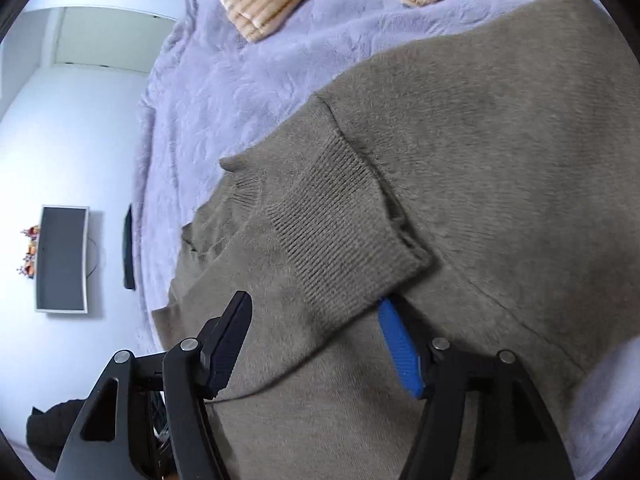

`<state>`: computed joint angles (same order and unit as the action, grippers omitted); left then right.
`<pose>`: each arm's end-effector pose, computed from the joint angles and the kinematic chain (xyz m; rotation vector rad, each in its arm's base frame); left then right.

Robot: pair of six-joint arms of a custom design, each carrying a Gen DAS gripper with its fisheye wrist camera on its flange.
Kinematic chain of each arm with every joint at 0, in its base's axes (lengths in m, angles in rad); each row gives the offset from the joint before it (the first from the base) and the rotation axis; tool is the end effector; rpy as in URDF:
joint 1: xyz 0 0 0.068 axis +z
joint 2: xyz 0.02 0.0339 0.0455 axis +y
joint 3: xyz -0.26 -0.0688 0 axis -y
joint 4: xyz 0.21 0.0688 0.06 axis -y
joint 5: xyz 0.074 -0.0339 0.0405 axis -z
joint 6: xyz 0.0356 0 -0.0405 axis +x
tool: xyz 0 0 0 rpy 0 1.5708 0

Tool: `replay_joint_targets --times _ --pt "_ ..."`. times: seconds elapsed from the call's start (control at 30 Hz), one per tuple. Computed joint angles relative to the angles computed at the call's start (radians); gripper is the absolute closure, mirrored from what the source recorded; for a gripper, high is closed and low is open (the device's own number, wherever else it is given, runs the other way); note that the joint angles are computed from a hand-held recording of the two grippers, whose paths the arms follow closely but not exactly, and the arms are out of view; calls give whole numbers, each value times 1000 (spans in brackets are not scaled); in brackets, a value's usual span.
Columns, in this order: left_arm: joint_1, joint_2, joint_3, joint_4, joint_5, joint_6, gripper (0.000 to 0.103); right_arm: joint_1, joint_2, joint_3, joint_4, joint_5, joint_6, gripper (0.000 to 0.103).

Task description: Fold small clothes

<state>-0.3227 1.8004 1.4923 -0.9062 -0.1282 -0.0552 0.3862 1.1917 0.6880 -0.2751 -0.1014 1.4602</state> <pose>0.3197 -0.1021 0.2577 0.3372 2.7464 0.0808 0.1974 0.0841 0.2294 1.2740 2.2470 0.9402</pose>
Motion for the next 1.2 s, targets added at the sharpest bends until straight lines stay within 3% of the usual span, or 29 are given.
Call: replay_joint_targets --times 0.07,0.17,0.3,0.37,0.5,0.67,0.73,0.8,0.83,1.03,1.2 --pt "-1 3 9 -10 -1 -10 22 -43 39 26 -13 -43 -7 96" --pt "6 -19 -7 -13 4 -4 22 -56 -31 30 -46 6 -14 96" --pt "21 -23 -24 3 19 11 22 -57 -129 96 -263 114 -106 96" --pt "9 -33 -45 16 4 10 15 -112 -159 54 -300 72 -125 96" --pt "-4 -43 -62 32 -16 16 15 -172 -180 -67 -225 -7 -138 96" --pt "57 -46 -51 14 49 41 15 -186 -213 -45 -266 -53 -123 85" --pt "103 -33 -31 -10 115 28 15 -166 -218 -11 -317 -48 -146 75" --pt "135 -25 -18 -30 168 9 15 -116 -218 23 -367 -22 -151 52" --pt "143 -20 -9 -45 181 7 15 -99 -238 29 -398 -11 -146 48" --pt "132 -62 11 -141 134 63 15 82 -400 37 -571 81 26 43" --pt "147 -118 35 -259 138 84 15 422 -476 44 -667 263 342 43"
